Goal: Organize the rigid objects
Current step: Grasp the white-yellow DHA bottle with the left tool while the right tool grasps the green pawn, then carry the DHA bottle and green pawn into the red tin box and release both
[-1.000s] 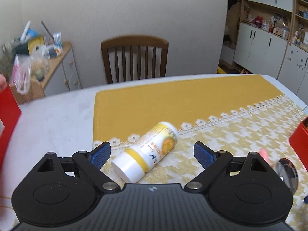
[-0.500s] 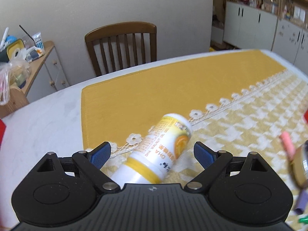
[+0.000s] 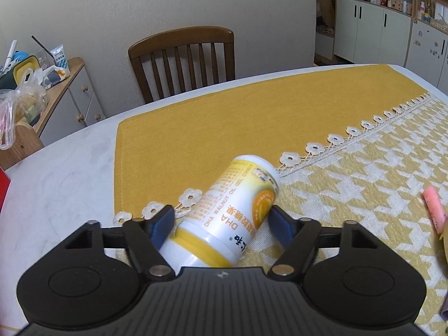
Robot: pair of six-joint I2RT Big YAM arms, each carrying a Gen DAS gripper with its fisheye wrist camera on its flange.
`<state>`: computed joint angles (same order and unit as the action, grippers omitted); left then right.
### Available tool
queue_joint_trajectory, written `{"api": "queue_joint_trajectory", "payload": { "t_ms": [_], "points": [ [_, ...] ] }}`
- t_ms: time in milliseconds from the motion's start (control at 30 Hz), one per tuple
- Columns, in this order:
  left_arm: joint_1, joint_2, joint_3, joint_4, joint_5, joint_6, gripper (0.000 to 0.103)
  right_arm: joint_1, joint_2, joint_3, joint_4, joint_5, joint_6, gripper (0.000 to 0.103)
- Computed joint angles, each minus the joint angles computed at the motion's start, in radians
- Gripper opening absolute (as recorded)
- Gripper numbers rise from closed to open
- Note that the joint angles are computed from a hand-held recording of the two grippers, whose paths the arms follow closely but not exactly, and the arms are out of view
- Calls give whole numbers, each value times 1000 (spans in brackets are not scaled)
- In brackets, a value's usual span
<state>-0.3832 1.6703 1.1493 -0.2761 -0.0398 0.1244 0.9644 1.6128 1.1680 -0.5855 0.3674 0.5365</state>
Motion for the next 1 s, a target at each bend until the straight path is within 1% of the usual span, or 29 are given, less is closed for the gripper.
{"api": "queue_joint_trajectory", "payload": {
  "t_ms": [67,233,300,333,600,667,767,900,1000],
  "points": [
    [-6,-3,-1,-3,-9,5,57,1,-2,-4,5,4,-3,41],
    [-22,-15,-10,-8,-58,12,49,5,-2,-4,5,13,-4,26],
    [-25,-22,-16,-11,-69,0,46,7,0,2,-4,20,2,15],
    [-25,-26,-19,-11,-72,-9,44,8,1,4,-8,24,7,14],
    [-34,-73,-65,-34,-72,-63,44,19,-8,6,-39,52,71,14],
    [-37,-89,-79,-47,-71,-74,44,22,-25,-5,-39,51,98,14],
    [-45,-117,-94,-79,-75,-101,44,32,-49,-16,-59,63,137,14],
    [-57,-168,-133,-80,-80,-120,44,43,-92,-35,-87,94,169,14],
    [-66,-203,-151,-98,-80,-153,44,52,-129,-49,-106,117,192,14]
  ]
}}
